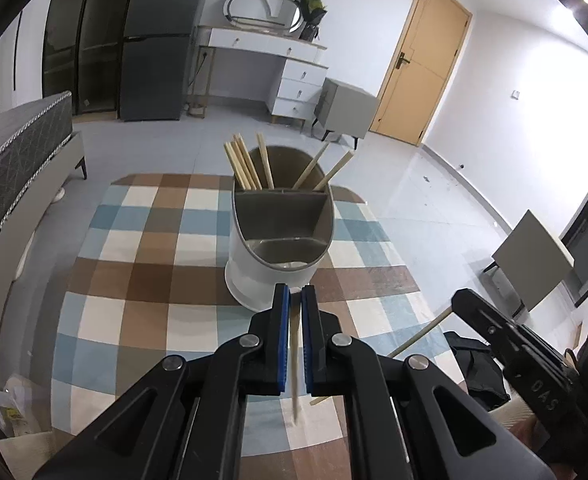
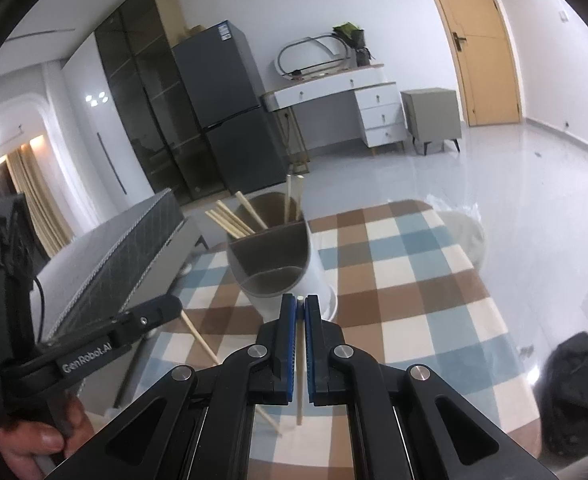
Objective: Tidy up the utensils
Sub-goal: 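Carry both chopsticks over the utensil holder and lower them in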
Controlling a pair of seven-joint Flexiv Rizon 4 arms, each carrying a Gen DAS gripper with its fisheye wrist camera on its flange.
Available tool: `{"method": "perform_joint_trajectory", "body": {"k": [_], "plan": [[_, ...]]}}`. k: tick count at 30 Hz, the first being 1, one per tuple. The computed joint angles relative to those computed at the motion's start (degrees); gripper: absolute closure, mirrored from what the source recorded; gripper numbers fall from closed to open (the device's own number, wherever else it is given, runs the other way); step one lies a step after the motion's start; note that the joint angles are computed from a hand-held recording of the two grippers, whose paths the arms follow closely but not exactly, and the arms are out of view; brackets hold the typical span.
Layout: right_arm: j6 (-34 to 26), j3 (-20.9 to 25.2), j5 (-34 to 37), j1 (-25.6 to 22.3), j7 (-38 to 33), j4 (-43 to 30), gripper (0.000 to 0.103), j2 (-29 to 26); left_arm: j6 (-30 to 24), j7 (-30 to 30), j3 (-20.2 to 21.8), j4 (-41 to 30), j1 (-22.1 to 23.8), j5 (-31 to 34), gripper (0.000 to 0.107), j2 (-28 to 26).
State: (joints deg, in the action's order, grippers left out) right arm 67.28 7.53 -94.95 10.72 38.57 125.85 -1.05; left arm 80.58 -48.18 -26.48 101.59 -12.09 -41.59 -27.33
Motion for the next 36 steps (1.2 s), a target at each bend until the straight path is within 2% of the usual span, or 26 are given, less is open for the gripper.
{"method": "perform_joint_trajectory", "body": {"k": [8,12,17,24,30,36], "plan": [[-4.58,1.45,5.67,2.35,-6.93,-0.73,0.100,0.65,1.51,9.39,-6.77,2.50,4.76,-10.36,0.105,2.81],[-6.02,1.75,7.31,3.05,-10.52,-1.11,0.100,1.25,0.65,13.59,-6.49,1.98,4.04,-15.72,0.106,3.91],[-5.86,1.47,7.88,2.63,-13.73,-1.71,0.100,2.43,-1.17,16.32,-4.31,-0.07,1.79,-19.40,0.105,4.67],[-4.83,1.06,8.02,1.54,-19.27,-4.35,0.100,2.98,-4.50,15.85,0.52,-5.36,-2.48,-20.82,0.106,3.75],[-1.73,-0.10,6.64,0.25,-22.17,-8.50,0.100,1.78,-7.43,10.61,4.42,-11.67,-4.82,-16.17,0.106,0.91],[1.03,-1.51,4.83,-0.67,-24.03,-13.60,0.100,-0.83,-8.82,5.23,5.26,-18.37,-4.85,-10.07,0.106,-2.85]]}}
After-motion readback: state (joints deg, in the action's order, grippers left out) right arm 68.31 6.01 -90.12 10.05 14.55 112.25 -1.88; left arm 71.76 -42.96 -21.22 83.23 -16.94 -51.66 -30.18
